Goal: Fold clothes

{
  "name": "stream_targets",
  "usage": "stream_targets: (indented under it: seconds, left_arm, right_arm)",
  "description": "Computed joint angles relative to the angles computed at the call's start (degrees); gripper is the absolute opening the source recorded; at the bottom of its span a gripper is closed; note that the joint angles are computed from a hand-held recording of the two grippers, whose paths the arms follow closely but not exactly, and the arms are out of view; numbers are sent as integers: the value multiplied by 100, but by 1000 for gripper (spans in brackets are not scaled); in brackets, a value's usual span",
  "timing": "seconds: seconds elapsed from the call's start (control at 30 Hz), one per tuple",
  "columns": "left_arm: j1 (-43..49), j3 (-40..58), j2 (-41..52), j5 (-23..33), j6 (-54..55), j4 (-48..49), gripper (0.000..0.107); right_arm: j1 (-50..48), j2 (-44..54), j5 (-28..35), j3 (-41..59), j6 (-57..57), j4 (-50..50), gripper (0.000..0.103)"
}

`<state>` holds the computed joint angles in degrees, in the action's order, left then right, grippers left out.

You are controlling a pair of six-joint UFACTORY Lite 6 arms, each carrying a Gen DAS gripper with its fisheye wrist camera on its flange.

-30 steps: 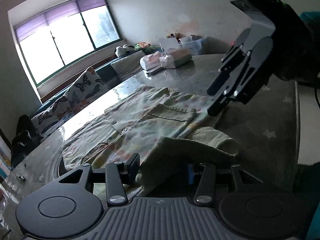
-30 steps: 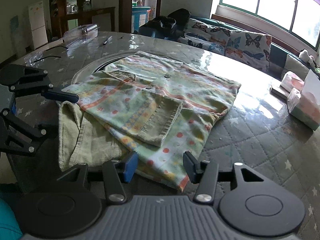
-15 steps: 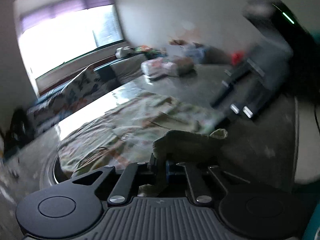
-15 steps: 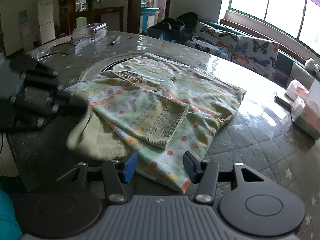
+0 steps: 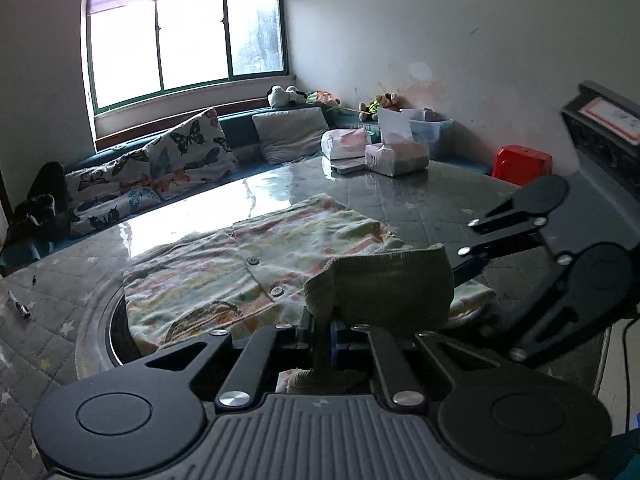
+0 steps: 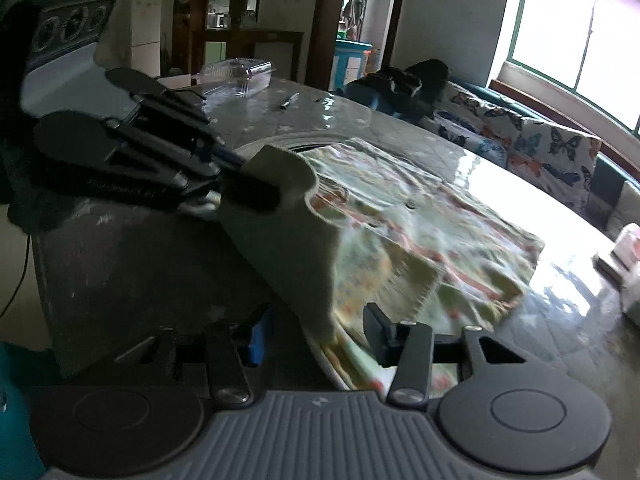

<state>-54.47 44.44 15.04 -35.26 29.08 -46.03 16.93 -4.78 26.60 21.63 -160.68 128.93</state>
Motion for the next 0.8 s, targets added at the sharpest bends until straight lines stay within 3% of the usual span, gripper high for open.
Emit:
stream_targets:
  seconds: [0.1,0.2,0.27,0.37,0.73,0.8]
  left_arm:
    - [-99,-195,-118,-100,135,-229,16]
    - [-286,-455,-234,-328,316,-515,24]
    - [-464,-618,-259,-549,538,-774,38]
    - [-646,-811,-251,-768,745,-1025,48]
    - [-718,-774,314,-1277,1410,-1501,48]
    - [-695,-764,410,-1399,1537,-1518,40]
  right_arm:
    - [8,409,13,360,448,-271,20]
    - [-118,515,98,544,1021,-697,16]
    - [-180,477,131,608,1366,-946,16]
    - [-273,444,179,721,1887,-1290,15]
    - [-373,347,193,928,2320,-1412,12]
    - [-357,331,210,875,2112,-1192,11]
